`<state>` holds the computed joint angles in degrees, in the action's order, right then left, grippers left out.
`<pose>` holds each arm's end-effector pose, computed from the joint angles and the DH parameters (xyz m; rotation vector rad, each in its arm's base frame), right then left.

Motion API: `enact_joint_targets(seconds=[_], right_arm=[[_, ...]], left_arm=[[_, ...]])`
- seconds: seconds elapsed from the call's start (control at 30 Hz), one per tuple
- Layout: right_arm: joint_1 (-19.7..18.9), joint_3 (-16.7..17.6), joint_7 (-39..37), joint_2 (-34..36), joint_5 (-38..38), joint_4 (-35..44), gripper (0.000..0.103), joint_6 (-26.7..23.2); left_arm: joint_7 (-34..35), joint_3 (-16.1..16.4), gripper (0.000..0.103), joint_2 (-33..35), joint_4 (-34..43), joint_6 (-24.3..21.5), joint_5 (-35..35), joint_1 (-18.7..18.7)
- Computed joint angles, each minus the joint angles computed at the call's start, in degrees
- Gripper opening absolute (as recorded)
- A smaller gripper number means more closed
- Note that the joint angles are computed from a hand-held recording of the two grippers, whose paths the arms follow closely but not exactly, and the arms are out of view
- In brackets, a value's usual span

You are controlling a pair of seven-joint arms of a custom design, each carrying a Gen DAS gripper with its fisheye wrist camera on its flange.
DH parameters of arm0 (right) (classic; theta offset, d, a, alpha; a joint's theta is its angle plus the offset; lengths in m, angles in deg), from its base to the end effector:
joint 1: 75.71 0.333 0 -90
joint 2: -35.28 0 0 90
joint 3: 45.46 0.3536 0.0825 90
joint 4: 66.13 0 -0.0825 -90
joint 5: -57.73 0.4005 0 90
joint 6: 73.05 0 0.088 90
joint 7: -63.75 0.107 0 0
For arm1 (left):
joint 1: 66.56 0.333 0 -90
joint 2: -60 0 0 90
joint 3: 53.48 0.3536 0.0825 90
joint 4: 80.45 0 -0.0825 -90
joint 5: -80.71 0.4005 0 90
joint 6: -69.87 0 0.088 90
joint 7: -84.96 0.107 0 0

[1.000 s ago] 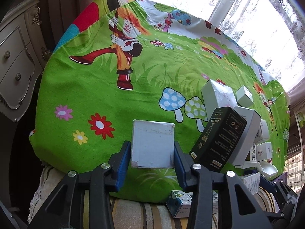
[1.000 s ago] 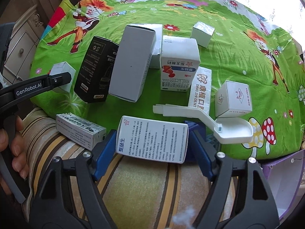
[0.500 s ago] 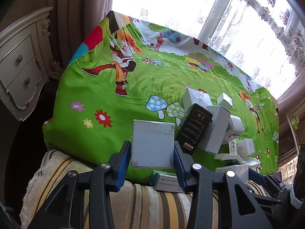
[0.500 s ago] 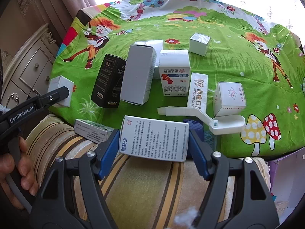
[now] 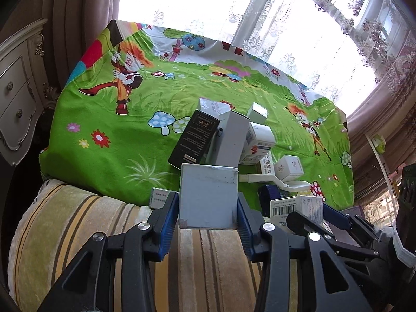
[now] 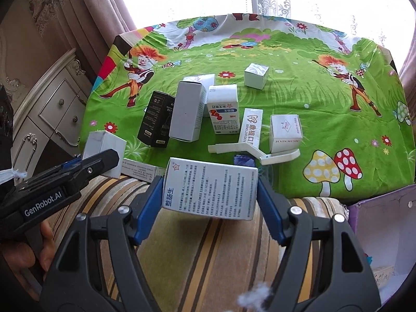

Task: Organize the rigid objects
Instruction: 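Carry both held boxes over the purple box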

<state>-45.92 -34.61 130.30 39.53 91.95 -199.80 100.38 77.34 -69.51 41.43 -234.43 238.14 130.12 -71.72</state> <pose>0.4548 0.3332 0.3930 -2.1808 1.2344 -0.1837 0.3767 -0.1987 0.3997 -2.3186 1.3474 -0.8094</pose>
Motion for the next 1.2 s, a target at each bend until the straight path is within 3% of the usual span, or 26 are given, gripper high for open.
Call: enact_joint_targets(seconds=[0.33, 0.7, 0.97, 1.1, 1.2], right_arm=[[-0.5, -1.1, -7.5, -8.5, 11.4, -8.1, 0.073, 0.9], [-2.9, -4.9, -8.4, -16.7, 15.0, -14.7, 0.073, 1.1], [-11.0, -5.4, -1.1, -21.4, 7.9, -18.8, 0.073, 2.3], [-14.7, -6.4, 1.6, -22.3, 5.7, -20.1, 0.073, 2.6], [-17.7, -6.5, 3.7, -22.6, 3.8, -20.8, 0.073, 2.9]], left_arm=[[3.7, -1.3, 0.044, 0.4, 1.3, 1.3, -2.9, -4.2], [6.6, -2.1, 0.044, 3.8, 4.3, 3.6, -3.8, -6.8], [14.0, -1.7, 0.044, 9.7, 9.4, 7.4, -6.1, -11.2], [20.9, -1.1, 0.044, 13.1, 12.7, 8.8, -9.6, -14.3], [29.9, -0.5, 0.044, 15.8, 15.1, 9.6, -16.2, -17.6]])
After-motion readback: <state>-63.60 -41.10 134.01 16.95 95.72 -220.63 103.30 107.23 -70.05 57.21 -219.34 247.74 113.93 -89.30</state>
